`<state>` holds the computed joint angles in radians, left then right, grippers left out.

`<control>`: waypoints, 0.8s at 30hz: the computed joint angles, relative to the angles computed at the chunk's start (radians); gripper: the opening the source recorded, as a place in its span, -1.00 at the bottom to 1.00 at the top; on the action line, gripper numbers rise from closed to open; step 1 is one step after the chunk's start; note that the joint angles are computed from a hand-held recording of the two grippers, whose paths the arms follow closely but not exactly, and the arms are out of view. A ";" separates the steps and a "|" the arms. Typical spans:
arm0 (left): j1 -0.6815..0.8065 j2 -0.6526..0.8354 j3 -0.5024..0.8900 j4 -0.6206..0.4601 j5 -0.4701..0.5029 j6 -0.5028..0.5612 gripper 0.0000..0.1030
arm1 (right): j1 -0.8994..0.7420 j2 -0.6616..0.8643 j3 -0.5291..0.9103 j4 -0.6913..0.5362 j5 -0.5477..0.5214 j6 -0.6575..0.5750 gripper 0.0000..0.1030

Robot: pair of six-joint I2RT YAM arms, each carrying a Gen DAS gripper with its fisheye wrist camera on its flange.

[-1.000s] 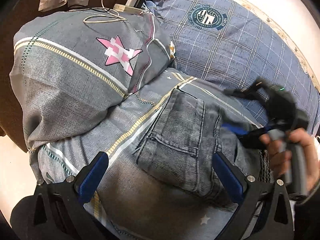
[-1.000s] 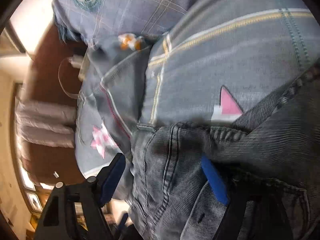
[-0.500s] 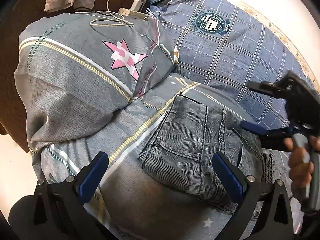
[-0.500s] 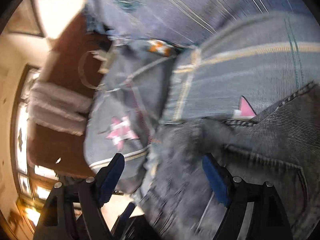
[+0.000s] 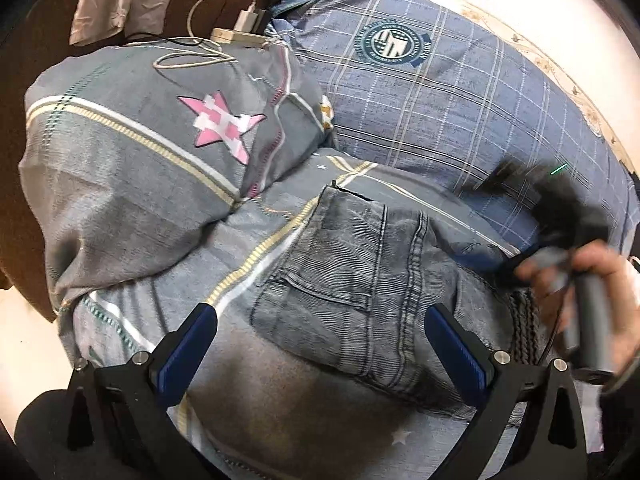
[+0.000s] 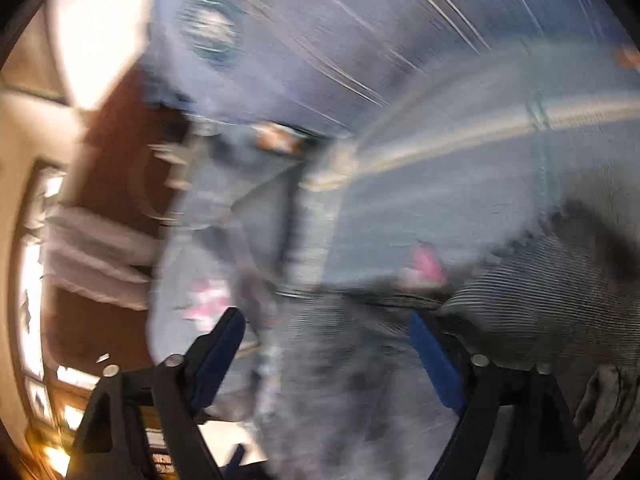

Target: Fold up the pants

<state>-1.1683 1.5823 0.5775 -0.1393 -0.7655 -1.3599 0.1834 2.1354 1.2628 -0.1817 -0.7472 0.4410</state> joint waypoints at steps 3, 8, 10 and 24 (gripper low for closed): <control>-0.005 -0.020 -0.014 0.014 0.003 0.018 1.00 | -0.022 -0.050 -0.061 0.032 -0.035 0.021 0.67; 0.023 -0.091 -0.090 0.105 0.080 -0.013 0.99 | -0.086 -0.375 -0.281 -0.041 -0.098 -0.171 0.68; 0.047 -0.110 -0.129 0.186 0.145 -0.011 1.00 | -0.123 -0.440 -0.350 -0.068 -0.118 -0.212 0.68; 0.261 0.007 -0.288 0.720 0.534 -0.099 1.00 | -0.206 -0.264 -0.404 -0.074 -0.087 -0.307 0.70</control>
